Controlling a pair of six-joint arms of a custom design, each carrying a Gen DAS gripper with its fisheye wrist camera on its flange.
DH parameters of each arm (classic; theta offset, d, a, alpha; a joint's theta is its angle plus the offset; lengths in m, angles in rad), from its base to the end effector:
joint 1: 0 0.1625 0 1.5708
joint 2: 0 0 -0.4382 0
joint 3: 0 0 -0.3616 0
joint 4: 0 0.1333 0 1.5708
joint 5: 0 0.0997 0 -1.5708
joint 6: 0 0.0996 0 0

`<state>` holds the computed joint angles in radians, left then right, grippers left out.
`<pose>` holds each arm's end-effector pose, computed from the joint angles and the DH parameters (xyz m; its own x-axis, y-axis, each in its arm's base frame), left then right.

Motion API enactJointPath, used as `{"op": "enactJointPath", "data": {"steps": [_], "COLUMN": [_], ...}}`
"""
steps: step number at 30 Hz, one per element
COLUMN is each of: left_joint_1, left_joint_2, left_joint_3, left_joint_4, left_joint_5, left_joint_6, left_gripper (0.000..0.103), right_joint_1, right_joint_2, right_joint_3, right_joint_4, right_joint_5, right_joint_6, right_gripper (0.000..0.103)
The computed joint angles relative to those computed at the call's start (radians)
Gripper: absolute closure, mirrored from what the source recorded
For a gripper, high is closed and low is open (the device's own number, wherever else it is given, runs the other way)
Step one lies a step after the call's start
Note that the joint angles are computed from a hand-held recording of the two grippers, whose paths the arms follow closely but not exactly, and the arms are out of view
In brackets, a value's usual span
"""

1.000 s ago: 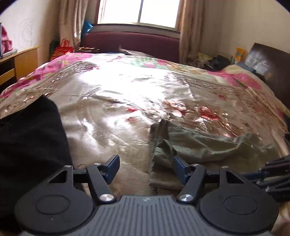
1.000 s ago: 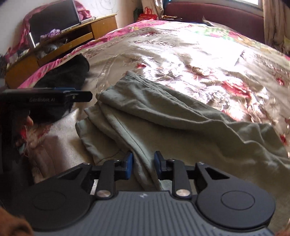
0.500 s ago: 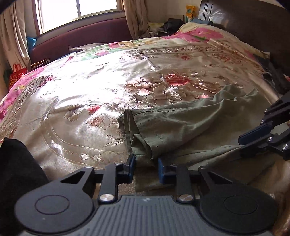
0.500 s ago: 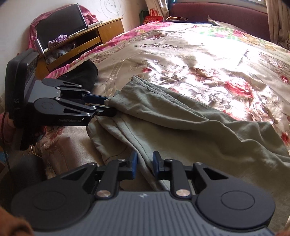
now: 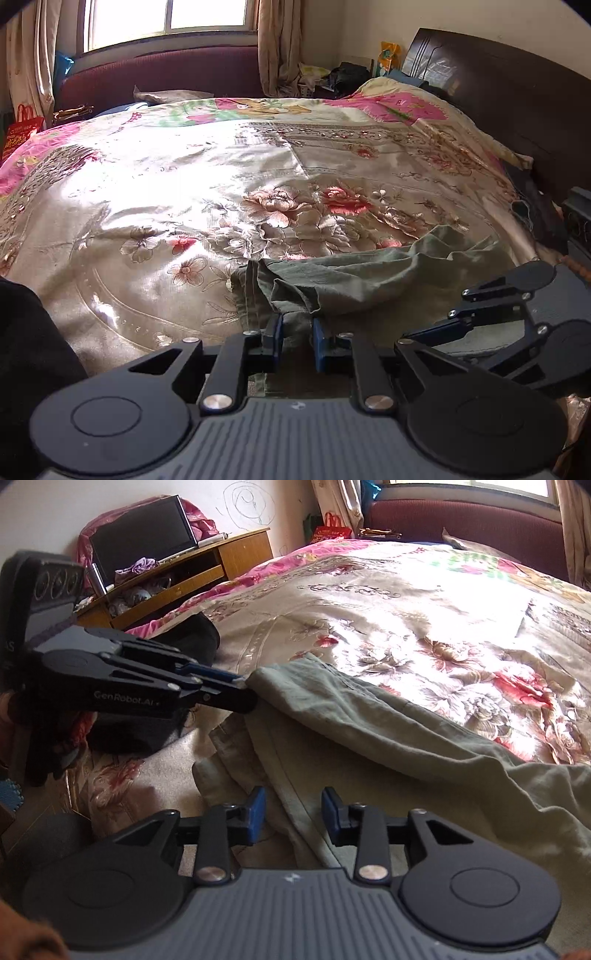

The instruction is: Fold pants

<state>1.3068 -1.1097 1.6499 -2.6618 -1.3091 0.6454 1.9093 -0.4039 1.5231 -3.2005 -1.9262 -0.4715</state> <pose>-0.0135 -0.6597 0.3392 -0.6394 0.5917 -0.4909 0.7598 0.5841 -0.2855 0.3233 -0.6213 -0.0234 -0.7065 -0.5083 0.4924 -0.6854 0.6646 -0.2974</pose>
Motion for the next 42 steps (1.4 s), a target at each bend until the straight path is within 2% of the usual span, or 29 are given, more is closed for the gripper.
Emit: {"op": "enactJointPath", "data": {"steps": [2,4,6,8,10,12,14,17,20,22,27,30,32,34,36,38,42], "left_joint_1": [-0.004,-0.007,-0.01,-0.012,-0.019,-0.02,-0.028,-0.017,-0.018,-0.011,-0.008,0.0,0.002,0.005,0.002,0.002,0.02], "left_joint_2": [-0.001,-0.002,-0.001,-0.003,-0.015,-0.038,-0.065,-0.073,-0.063,-0.064,-0.062,-0.054,-0.046,-0.04,-0.038,-0.045,-0.048], "left_joint_3": [0.0,0.005,0.003,-0.004,0.002,0.016,0.067,0.113,0.175,0.168,0.139,0.118,0.113,0.115,0.12,0.124,0.094], "left_joint_4": [0.003,0.001,0.01,0.022,-0.002,-0.026,-0.086,-0.046,-0.108,-0.079,-0.057,-0.036,-0.029,-0.024,-0.019,-0.013,0.056], "left_joint_5": [0.007,0.018,0.024,0.016,-0.002,-0.048,-0.039,0.005,0.101,0.095,0.077,0.061,0.063,0.061,0.079,0.089,0.05], "left_joint_6": [0.006,0.014,0.013,0.008,0.011,-0.003,0.01,-0.025,0.011,-0.013,-0.02,-0.04,-0.045,-0.049,-0.043,-0.027,-0.057], "left_gripper": [0.071,0.071,0.071,0.074,0.079,0.079,0.079,0.079,0.079,0.079,0.077,0.07,0.07,0.07,0.07,0.069,0.064], "right_joint_1": [0.012,0.005,-0.002,0.001,0.017,0.045,0.061,0.04,0.019,0.011,0.025,0.015,0.001,-0.007,-0.011,-0.02,-0.016], "right_joint_2": [0.04,0.031,0.01,-0.009,-0.032,-0.044,-0.053,-0.057,-0.025,-0.02,-0.045,-0.083,-0.094,-0.068,-0.058,-0.093,-0.148], "right_joint_3": [-0.024,-0.021,-0.012,-0.006,0.019,0.061,0.101,0.126,0.11,0.114,0.108,0.113,0.091,0.028,-0.035,-0.058,-0.031], "right_joint_4": [-0.058,-0.057,-0.053,-0.073,-0.145,-0.278,-0.327,-0.161,-0.086,-0.087,-0.032,-0.038,-0.031,-0.021,0.071,0.255,0.459], "right_joint_5": [-0.075,-0.07,-0.057,-0.063,-0.055,-0.053,-0.056,-0.069,-0.104,-0.08,-0.079,-0.023,0.006,-0.022,-0.041,0.04,0.141], "right_joint_6": [-0.028,0.036,0.097,0.111,0.083,-0.019,-0.088,-0.008,0.014,0.048,0.029,0.043,0.054,0.019,0.008,0.007,-0.011], "right_gripper": [0.063,0.068,0.091,0.101,0.101,0.101,0.101,0.101,0.1,0.094,0.087,0.077,0.071,0.069,0.066,0.067,0.066]}}
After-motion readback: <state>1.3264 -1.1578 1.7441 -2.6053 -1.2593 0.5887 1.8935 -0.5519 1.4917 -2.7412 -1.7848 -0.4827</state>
